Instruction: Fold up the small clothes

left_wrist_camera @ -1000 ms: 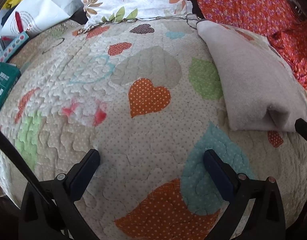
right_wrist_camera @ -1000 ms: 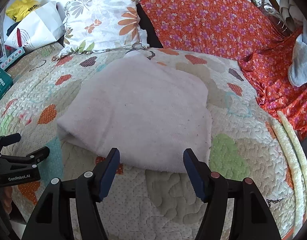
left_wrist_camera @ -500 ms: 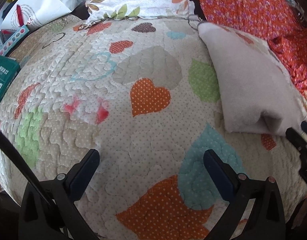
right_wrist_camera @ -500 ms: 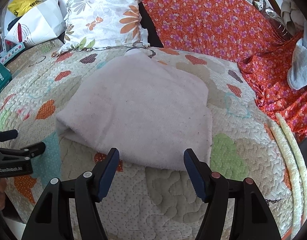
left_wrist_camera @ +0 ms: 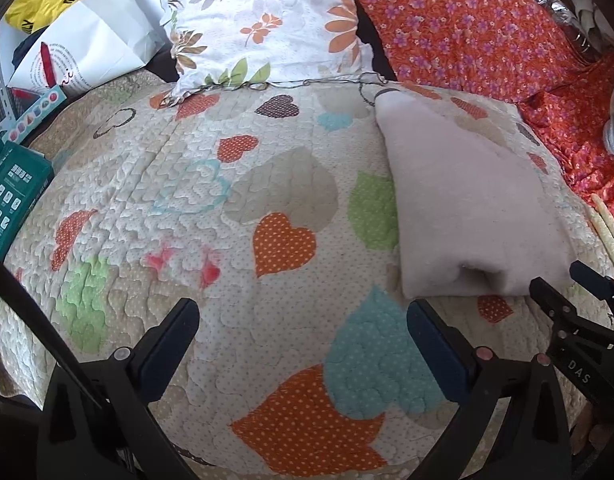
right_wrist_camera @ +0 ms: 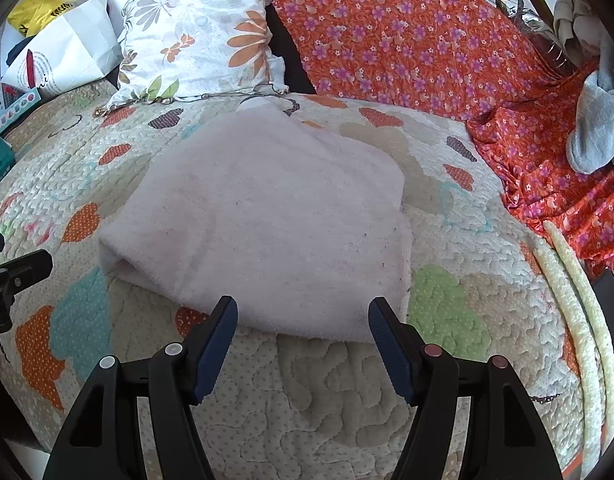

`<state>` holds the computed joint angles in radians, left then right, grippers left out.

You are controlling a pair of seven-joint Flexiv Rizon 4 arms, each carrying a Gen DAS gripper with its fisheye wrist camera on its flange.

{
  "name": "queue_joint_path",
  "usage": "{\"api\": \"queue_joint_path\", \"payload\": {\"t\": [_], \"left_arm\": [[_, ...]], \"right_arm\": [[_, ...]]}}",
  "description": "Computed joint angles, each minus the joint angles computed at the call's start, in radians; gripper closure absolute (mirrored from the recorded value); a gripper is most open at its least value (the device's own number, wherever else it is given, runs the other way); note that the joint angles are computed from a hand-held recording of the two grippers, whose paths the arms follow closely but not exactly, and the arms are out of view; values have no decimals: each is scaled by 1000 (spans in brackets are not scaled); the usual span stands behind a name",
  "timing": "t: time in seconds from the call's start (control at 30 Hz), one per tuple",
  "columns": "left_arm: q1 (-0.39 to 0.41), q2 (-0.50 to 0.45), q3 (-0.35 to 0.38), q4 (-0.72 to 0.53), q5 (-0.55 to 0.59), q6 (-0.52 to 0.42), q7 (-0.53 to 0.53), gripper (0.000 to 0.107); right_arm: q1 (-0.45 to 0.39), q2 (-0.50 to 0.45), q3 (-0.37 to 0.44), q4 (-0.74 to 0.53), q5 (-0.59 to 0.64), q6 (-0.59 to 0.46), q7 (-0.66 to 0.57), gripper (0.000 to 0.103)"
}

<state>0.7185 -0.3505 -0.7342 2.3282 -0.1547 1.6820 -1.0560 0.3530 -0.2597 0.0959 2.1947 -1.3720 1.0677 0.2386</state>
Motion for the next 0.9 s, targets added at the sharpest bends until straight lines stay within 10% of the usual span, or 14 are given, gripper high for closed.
{"api": "queue_joint_path", "payload": {"t": [0.9], "left_arm": [[-36, 27, -32, -30, -199, -114, 63, 4]], "right_arm": [[2, 27, 3, 16, 3, -58, 14, 26]]}}
